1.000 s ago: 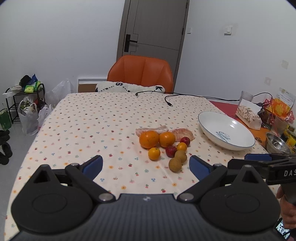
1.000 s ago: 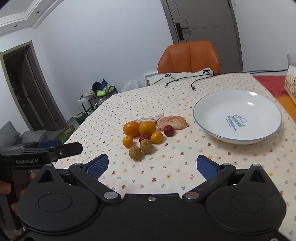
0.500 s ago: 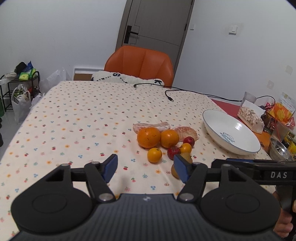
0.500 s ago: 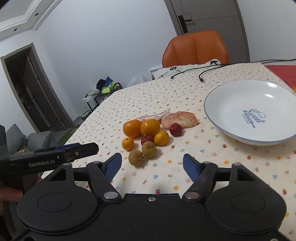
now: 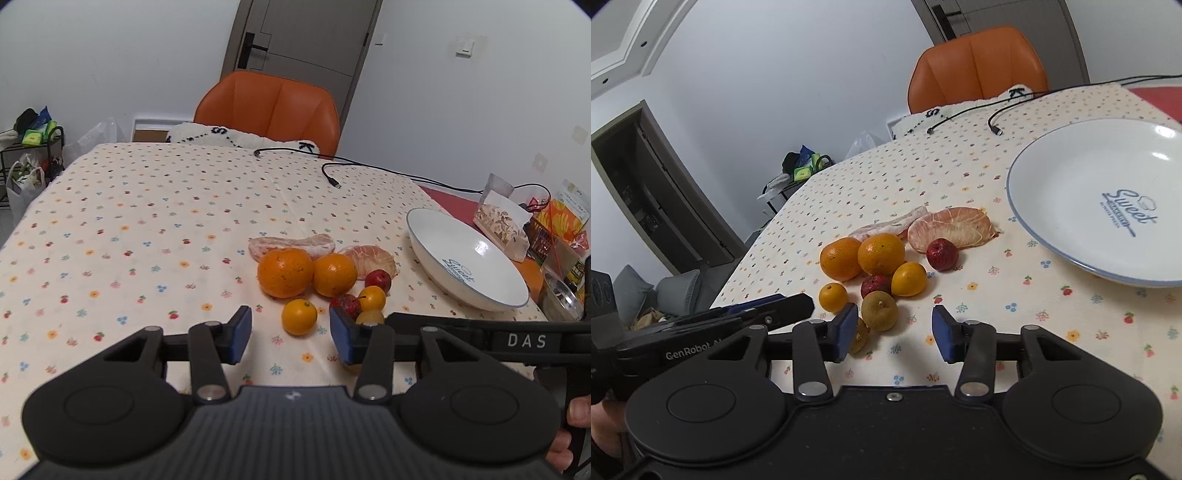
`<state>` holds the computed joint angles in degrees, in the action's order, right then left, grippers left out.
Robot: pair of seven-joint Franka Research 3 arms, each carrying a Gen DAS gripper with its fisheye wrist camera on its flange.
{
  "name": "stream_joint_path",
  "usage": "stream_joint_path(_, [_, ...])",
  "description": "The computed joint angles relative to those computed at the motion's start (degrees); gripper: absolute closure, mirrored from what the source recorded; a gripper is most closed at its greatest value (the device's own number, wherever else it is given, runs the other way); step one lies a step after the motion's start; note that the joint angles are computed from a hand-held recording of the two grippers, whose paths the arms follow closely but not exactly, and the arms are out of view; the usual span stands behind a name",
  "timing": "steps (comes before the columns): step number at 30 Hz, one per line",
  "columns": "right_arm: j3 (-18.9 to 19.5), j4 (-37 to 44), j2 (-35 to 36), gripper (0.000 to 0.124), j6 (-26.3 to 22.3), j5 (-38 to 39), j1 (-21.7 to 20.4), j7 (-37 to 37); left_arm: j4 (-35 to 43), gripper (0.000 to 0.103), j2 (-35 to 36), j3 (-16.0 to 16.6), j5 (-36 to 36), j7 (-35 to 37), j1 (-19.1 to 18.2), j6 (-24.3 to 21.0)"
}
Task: Organize fruits
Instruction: 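Grasp a small orange with the left gripper while the right gripper grasps a brown round fruit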
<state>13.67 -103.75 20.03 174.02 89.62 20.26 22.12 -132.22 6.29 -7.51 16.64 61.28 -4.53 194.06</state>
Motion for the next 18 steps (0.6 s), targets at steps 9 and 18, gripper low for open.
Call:
stream_joint_path(9, [0.7,1.4,1.7,0.086,-3.0,-6.4,-1.3,5.8,3.7,0.066,2.8,-6.7,7.6,-6.0,7.7,-2.4])
stream_joint_path(18, [1.7,1.9,2.3,0.099,-5.7,-8.8,-2.8,7.2,4.8,0.081,4.3,-8.7,8.1,-6.6,9.3,-3.0])
